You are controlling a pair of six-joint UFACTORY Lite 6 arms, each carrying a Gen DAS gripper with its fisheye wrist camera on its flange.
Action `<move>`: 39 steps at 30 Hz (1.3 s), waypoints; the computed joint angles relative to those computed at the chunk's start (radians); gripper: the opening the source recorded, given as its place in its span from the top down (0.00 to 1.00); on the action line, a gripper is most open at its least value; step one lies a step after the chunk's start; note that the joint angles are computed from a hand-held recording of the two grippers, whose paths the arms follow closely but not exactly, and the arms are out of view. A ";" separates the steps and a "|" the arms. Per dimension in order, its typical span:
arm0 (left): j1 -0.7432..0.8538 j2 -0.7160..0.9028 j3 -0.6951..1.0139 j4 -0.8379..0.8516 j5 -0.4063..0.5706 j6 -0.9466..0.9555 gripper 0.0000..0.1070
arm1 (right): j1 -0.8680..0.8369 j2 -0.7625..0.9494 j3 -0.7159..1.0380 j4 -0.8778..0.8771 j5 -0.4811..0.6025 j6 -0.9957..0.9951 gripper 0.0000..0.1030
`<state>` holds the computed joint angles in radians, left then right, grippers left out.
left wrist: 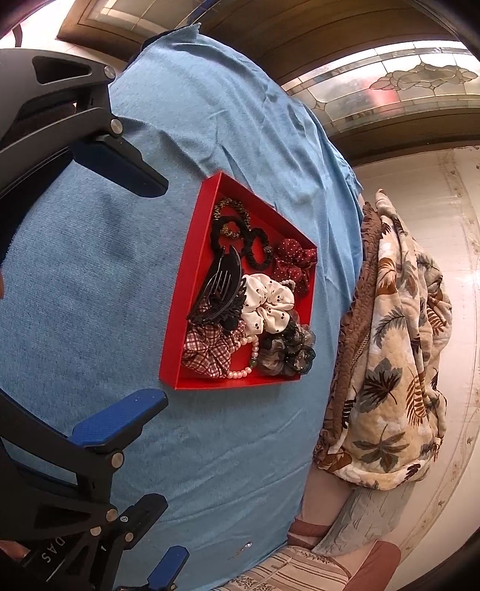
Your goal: Organize jewelry
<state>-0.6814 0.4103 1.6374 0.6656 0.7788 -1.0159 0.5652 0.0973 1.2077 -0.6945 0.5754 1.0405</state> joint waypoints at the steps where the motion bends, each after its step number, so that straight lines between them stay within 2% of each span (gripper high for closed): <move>1: 0.000 0.001 -0.001 -0.002 -0.001 0.001 0.04 | 0.000 0.001 0.001 0.000 0.001 0.000 0.19; 39: 0.029 0.005 -0.040 -0.059 -0.039 0.029 0.04 | 0.005 0.018 -0.006 -0.004 -0.013 0.016 0.19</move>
<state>-0.6522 0.4151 1.5977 0.6063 0.7402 -0.9870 0.5700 0.1155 1.2021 -0.6989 0.5625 1.0560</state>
